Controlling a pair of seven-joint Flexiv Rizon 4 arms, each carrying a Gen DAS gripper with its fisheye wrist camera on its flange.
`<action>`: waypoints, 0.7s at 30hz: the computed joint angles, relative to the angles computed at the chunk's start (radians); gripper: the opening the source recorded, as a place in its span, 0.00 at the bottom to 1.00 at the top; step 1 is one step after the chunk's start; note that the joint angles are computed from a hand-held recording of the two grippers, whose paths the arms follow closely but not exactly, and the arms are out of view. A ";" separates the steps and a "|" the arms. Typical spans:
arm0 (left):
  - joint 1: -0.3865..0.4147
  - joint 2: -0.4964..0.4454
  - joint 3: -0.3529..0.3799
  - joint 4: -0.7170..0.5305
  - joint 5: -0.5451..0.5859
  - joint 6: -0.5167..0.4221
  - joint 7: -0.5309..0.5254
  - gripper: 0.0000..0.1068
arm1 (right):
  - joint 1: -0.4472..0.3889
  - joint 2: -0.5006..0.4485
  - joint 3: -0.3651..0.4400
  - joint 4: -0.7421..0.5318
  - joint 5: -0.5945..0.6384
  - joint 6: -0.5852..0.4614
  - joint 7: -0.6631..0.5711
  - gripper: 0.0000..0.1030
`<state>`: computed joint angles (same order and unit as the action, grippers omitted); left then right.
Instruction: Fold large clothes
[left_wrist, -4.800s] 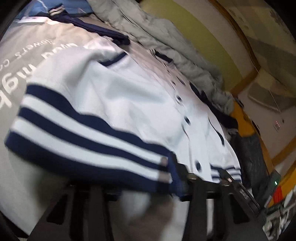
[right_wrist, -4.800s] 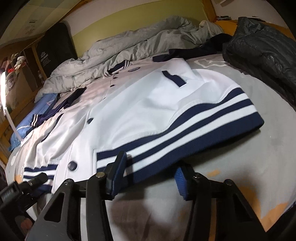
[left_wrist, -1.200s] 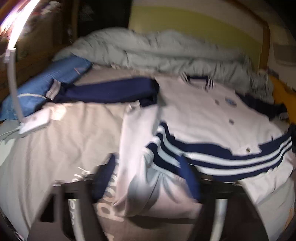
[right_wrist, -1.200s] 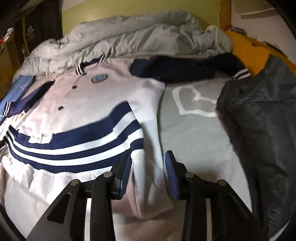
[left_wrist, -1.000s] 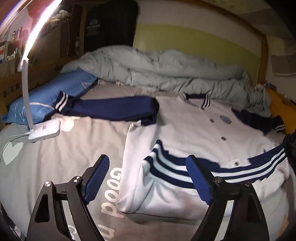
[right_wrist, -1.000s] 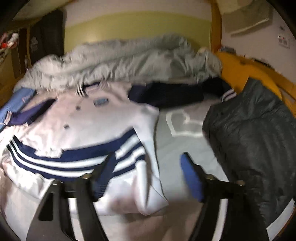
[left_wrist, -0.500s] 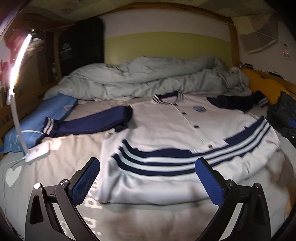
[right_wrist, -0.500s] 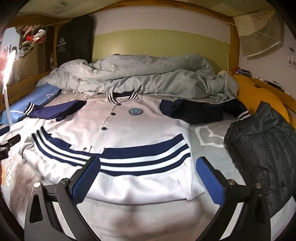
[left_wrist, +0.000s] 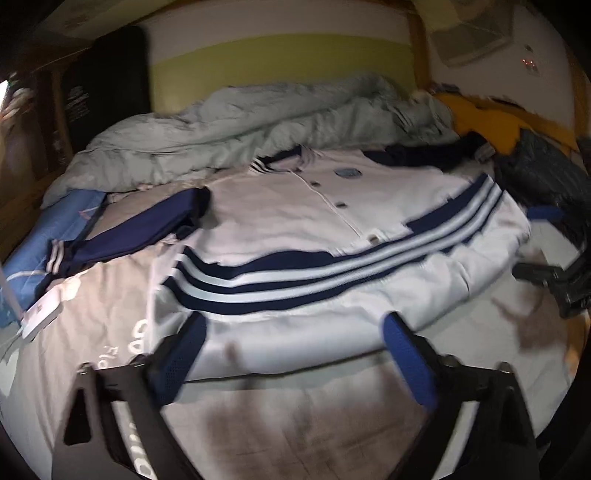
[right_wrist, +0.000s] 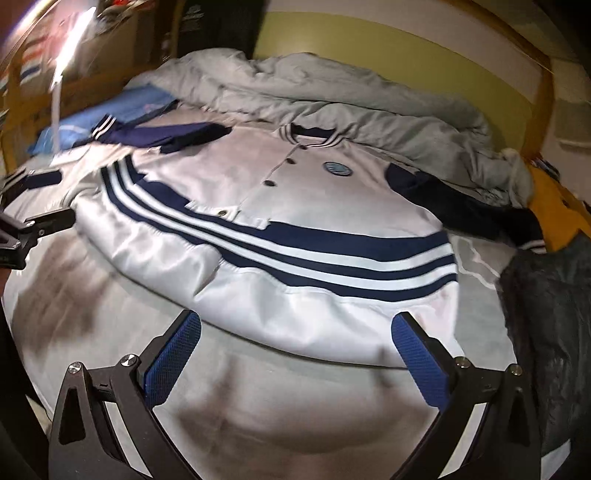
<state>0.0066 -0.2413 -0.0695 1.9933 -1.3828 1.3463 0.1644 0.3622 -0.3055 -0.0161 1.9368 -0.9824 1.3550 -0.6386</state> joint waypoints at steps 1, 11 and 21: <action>0.003 -0.007 0.009 0.000 0.056 -0.021 -0.027 0.78 | 0.001 -0.004 0.002 -0.002 -0.003 -0.006 -0.011 0.99; 0.068 -0.086 -0.019 0.004 0.415 0.039 -0.185 0.77 | 0.003 -0.064 0.046 -0.061 0.204 -0.181 -0.296 0.98; 0.070 -0.203 0.063 -0.092 0.620 0.156 -0.425 0.78 | -0.043 -0.097 -0.014 -0.118 0.169 -0.275 -0.114 0.66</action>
